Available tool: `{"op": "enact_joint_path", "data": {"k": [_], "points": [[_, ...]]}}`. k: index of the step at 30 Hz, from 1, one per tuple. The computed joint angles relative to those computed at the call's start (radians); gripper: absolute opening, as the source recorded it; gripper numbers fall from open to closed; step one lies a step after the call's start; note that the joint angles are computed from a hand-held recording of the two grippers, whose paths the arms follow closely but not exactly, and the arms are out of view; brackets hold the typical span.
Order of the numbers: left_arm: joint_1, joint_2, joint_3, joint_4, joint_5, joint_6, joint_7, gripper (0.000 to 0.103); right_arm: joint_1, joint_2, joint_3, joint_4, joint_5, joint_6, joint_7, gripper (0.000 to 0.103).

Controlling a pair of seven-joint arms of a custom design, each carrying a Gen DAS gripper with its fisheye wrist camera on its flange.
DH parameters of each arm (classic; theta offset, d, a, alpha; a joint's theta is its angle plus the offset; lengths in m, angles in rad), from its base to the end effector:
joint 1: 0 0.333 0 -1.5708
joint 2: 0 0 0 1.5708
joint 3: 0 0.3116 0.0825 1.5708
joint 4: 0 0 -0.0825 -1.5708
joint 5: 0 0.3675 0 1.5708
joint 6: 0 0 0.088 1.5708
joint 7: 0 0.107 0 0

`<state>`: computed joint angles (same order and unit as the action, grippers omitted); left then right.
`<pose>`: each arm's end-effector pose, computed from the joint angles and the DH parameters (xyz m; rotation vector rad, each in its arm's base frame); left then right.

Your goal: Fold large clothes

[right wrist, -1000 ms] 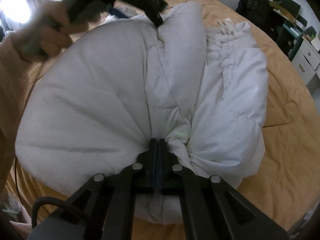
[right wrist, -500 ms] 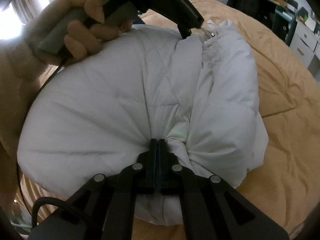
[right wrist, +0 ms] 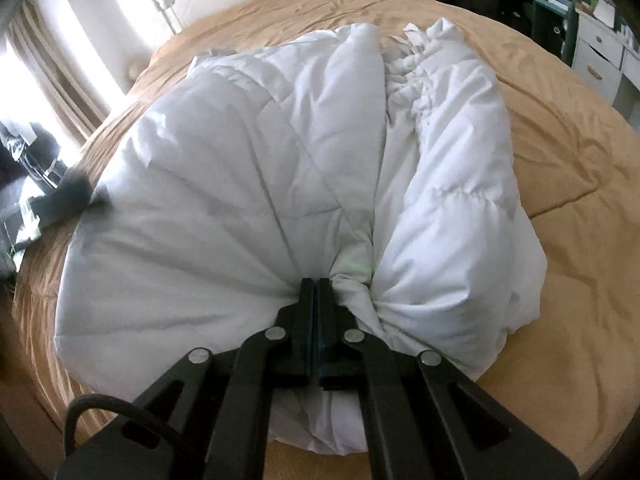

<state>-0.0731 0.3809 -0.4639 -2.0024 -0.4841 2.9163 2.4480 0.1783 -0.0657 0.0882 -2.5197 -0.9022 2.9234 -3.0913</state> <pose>0.5656 -0.2786 0.3474 -0.9322 2.6405 -0.8994 0.4379 0.1706 0.3465 -1.3292 2.2692 -0.4334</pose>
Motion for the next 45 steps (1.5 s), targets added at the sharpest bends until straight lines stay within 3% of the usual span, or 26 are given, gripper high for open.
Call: {"op": "enact_joint_path", "data": {"k": [4,7,9,12,15,16,18,19,22,24,26,29,32,35,37,38,41,43,45], "points": [[0.009,0.03,0.021,0.062,-0.035,-0.113,-0.067,0.084,0.009,0.007,-0.004,0.002,0.067,-0.004,-0.054,0.0],[-0.03,0.014,0.032,0.027,-0.026,-0.021,-0.082,0.083,0.028,-0.023,0.0,-0.011,0.171,-0.043,-0.12,0.0],[-0.025,0.001,0.011,-0.007,-0.025,0.033,-0.065,0.083,0.03,-0.048,0.009,-0.008,0.218,-0.062,-0.149,0.001],[-0.021,0.021,-0.003,0.012,-0.025,0.025,-0.086,0.083,-0.016,-0.103,0.035,-0.014,0.182,0.005,-0.074,0.005],[-0.005,0.034,-0.02,0.017,-0.024,0.031,-0.091,0.083,-0.015,-0.093,0.038,0.055,0.255,-0.09,-0.187,0.01],[0.02,0.021,-0.039,-0.002,-0.039,0.031,-0.077,0.083,-0.007,-0.063,0.034,0.096,0.295,-0.16,-0.241,0.011],[0.044,0.006,-0.064,-0.028,-0.061,0.038,-0.05,0.084,-0.003,-0.008,0.021,0.126,0.321,-0.223,-0.274,0.007],[0.048,0.014,-0.07,-0.033,-0.066,0.061,-0.029,0.084,-0.005,0.009,0.016,0.123,0.28,-0.228,-0.24,0.001],[0.046,-0.018,-0.075,-0.087,-0.064,0.129,-0.033,0.084,0.002,0.006,0.0,0.101,0.153,-0.228,-0.149,0.0],[0.085,-0.02,-0.106,-0.091,-0.077,0.116,-0.019,0.084,0.005,-0.031,0.0,0.075,0.118,-0.219,-0.083,0.0],[0.106,-0.013,-0.118,-0.078,-0.09,0.084,-0.009,0.084,0.014,-0.09,0.026,0.056,0.082,-0.273,-0.056,0.002],[0.098,-0.013,-0.105,-0.066,-0.109,0.055,-0.004,0.084,0.013,-0.171,0.047,-0.016,0.042,-0.187,-0.03,0.008],[0.066,-0.018,-0.084,-0.078,-0.111,0.086,-0.005,0.084,0.024,-0.158,0.028,-0.026,0.215,-0.222,-0.166,0.006],[0.068,-0.021,-0.089,-0.085,-0.119,0.092,-0.007,0.084,-0.027,-0.154,0.004,-0.03,0.247,-0.076,-0.202,0.007],[0.075,-0.019,-0.093,-0.084,-0.123,0.088,0.0,0.084,-0.033,-0.121,-0.034,0.009,0.307,0.028,-0.333,0.007],[0.074,-0.02,-0.092,-0.084,-0.124,0.086,0.0,0.084,-0.039,-0.1,-0.035,0.037,0.329,0.034,-0.37,0.007],[0.079,-0.02,-0.095,-0.083,-0.131,0.078,0.011,0.084,0.001,0.033,-0.095,0.165,0.644,0.041,-0.717,0.006],[0.091,-0.02,-0.112,-0.077,-0.154,0.064,0.034,0.086,-0.009,0.148,-0.109,0.286,0.752,-0.053,-0.859,0.0],[0.075,-0.024,-0.108,-0.078,-0.162,0.076,0.044,0.087,-0.025,0.24,-0.121,0.38,0.741,-0.164,-0.868,0.0]]}}
